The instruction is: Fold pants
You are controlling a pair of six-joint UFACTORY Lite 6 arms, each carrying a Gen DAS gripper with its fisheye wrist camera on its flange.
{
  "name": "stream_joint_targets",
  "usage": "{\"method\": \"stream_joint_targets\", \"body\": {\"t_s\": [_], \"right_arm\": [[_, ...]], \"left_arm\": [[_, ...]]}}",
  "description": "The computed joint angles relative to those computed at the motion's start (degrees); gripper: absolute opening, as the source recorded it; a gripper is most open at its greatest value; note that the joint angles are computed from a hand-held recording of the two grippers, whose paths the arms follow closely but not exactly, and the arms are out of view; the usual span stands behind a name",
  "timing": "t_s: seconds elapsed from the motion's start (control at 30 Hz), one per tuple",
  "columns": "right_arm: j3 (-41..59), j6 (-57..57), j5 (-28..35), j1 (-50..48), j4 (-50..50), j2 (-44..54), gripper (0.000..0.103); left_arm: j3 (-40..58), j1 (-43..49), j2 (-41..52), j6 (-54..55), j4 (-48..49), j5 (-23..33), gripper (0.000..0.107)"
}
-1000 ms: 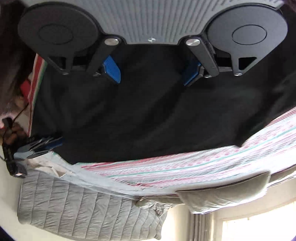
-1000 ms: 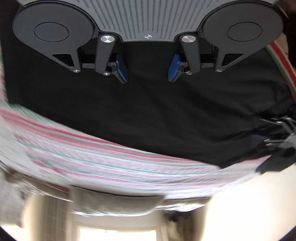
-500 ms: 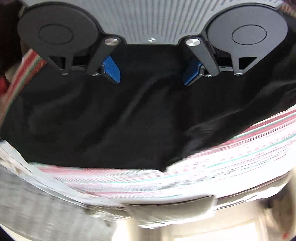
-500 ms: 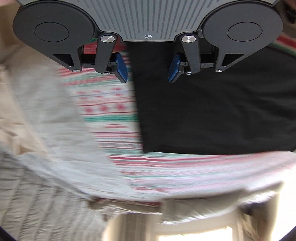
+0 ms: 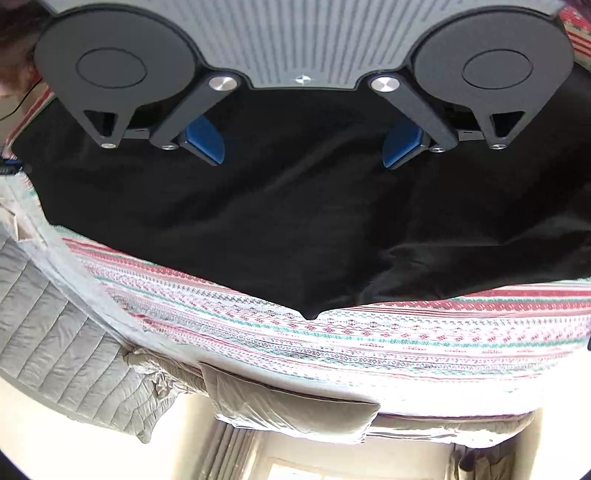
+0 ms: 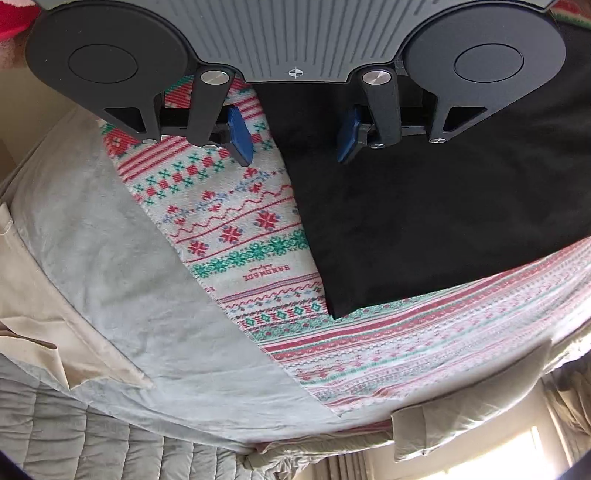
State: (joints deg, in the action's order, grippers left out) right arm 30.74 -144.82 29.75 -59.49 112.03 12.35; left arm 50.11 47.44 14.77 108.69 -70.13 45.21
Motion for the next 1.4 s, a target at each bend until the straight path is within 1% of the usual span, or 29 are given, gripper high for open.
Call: {"method": "stream_joint_targets", "body": {"t_s": [0.03, 0.07, 0.13, 0.17, 0.2, 0.27, 0.33, 0.4, 0.47, 0.53, 0.63, 0.67, 0.73, 0.8, 0.83, 0.9, 1.03, 1.1, 1.2, 1.23, 1.3, 1.4], "right_arm": [[-0.8, -1.6, -1.0, 1.3, 2.2, -0.7, 0.046], [-1.4, -3.1, -1.6, 2.5, 3.7, -1.3, 0.04], [-3.4, -7.4, -3.1, 5.1, 8.0, -3.2, 0.035], [-3.9, -7.8, -3.6, 5.9, 8.0, -3.9, 0.022], [-3.9, -5.7, -3.2, 6.0, 5.7, -4.0, 0.015], [-3.4, -1.2, -3.5, 6.8, 2.3, -4.0, 0.011], [-3.1, 6.3, -2.8, 6.6, -3.7, -5.1, 0.01], [-3.5, 15.9, 0.5, 6.0, -12.2, -7.5, 0.01], [-5.0, 22.0, 3.1, 7.9, -17.2, -11.6, 0.009], [-6.6, 27.5, 2.6, 13.0, -19.7, -16.7, 0.009], [-8.3, 35.3, -1.0, 25.1, -20.6, -24.2, 0.009], [-7.9, 37.6, -2.3, 29.4, -20.5, -25.2, 0.009], [-6.9, 40.3, -6.8, 40.0, -17.4, -26.0, 0.009], [-4.6, 41.5, -11.5, 50.2, -13.1, -24.3, 0.009], [-3.1, 40.4, -13.7, 54.7, -9.6, -22.6, 0.009], [0.0, 33.5, -16.4, 62.6, 1.3, -18.0, 0.009], [5.4, 20.7, -15.8, 73.2, 20.6, -9.5, 0.009], [8.5, 19.1, -14.1, 77.6, 25.1, -4.6, 0.01], [12.1, 15.4, -11.2, 82.5, 31.4, 1.7, 0.01], [12.8, 14.6, -10.8, 84.6, 33.3, 3.1, 0.01], [15.5, 16.4, -10.1, 87.0, 32.2, 6.2, 0.01], [18.2, 18.0, -10.5, 90.2, 30.5, 8.3, 0.01]], "left_arm": [[-0.2, 0.4, -0.1, -0.4, 0.0, 0.4, 0.096], [0.2, 0.1, 0.5, -1.2, 0.0, 0.4, 0.096], [0.8, -0.4, 1.4, -3.0, 0.4, 0.5, 0.096], [1.0, -0.6, 1.5, -3.6, 0.5, 0.4, 0.096], [1.0, -0.8, 1.7, -4.0, 0.6, 0.3, 0.096], [0.9, -0.9, 1.6, -4.2, 0.7, 0.5, 0.096], [1.1, -0.9, 1.9, -4.3, 0.7, 1.0, 0.096], [1.8, -1.0, 2.5, -5.1, 1.1, 1.9, 0.096], [3.0, -1.5, 3.9, -6.4, 1.7, 2.7, 0.095], [4.0, -2.0, 4.9, -7.9, 2.5, 3.4, 0.092], [4.3, -2.8, 5.4, -9.1, 2.8, 4.2, 0.089], [4.4, -3.0, 5.6, -9.2, 2.8, 4.4, 0.088], [4.2, -3.3, 5.6, -9.6, 2.7, 4.7, 0.087], [4.5, -3.9, 6.0, -10.5, 2.8, 4.9, 0.086], [4.8, -4.1, 6.3, -10.8, 2.7, 4.9, 0.084], [5.3, -4.5, 7.0, -11.4, 2.4, 4.9, 0.083], [6.7, -5.2, 9.0, -12.8, 2.2, 5.3, 0.076], [7.6, -5.3, 10.3, -13.1, 1.8, 6.6, 0.073], [9.8, -5.0, 12.8, -14.7, 2.1, 10.0, 0.068], [10.8, -4.9, 14.0, -15.7, 2.4, 11.4, 0.066], [12.3, -5.0, 15.9, -17.0, 2.2, 13.7, 0.066], [13.9, -6.1, 18.4, -18.7, 1.0, 15.4, 0.066]]}}
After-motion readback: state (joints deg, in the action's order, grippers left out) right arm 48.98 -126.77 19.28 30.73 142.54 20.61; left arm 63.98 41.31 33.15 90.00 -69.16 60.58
